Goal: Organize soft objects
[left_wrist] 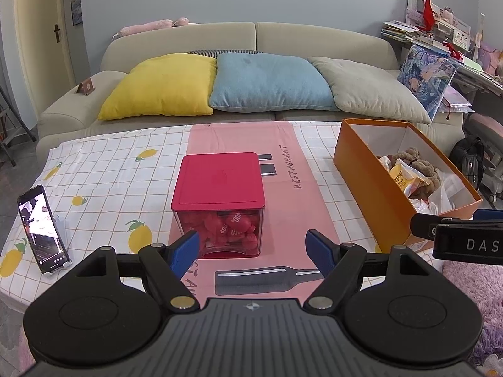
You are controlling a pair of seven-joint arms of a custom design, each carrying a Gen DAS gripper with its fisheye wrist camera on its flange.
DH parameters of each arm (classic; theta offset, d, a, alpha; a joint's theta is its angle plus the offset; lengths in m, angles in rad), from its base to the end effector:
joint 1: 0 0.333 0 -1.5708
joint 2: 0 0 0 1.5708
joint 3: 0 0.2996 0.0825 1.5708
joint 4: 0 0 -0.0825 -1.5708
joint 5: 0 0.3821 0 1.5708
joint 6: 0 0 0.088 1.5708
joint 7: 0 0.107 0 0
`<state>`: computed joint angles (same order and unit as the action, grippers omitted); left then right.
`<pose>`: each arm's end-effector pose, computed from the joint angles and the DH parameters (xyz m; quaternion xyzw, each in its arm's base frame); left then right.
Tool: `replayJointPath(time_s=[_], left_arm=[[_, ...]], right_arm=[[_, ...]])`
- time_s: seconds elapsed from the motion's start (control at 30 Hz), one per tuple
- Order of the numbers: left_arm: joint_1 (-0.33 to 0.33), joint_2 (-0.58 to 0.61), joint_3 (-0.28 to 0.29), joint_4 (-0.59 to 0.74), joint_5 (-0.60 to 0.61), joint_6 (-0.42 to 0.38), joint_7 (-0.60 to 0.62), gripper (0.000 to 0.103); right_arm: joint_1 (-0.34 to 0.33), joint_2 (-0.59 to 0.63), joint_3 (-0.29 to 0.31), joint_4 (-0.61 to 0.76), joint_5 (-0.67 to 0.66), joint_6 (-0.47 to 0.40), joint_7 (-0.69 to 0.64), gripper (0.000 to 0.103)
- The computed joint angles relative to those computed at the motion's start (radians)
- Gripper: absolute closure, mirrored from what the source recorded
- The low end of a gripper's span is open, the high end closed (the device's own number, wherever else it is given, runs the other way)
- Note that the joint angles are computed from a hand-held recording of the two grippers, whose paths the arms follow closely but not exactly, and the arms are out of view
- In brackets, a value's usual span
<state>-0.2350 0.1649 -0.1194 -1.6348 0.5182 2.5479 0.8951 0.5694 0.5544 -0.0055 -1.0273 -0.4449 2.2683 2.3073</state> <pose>0.6170 -0.2287 0.5892 -0.6489 0.6418 -0.2880 0.2900 0.6363 0.3910 0.5982 -0.6501 0.6530 -0.2505 0.2972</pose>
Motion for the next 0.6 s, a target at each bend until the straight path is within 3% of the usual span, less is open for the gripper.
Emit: replayJointPath(time_s=[0.6], left_arm=[[0.000,0.004,0.003,0.005,-0.003,-0.003,0.003,0.013]], right_arm=[[-0.001,0.008,0.002,0.011,0.010,-0.004,-0.026,0.003]])
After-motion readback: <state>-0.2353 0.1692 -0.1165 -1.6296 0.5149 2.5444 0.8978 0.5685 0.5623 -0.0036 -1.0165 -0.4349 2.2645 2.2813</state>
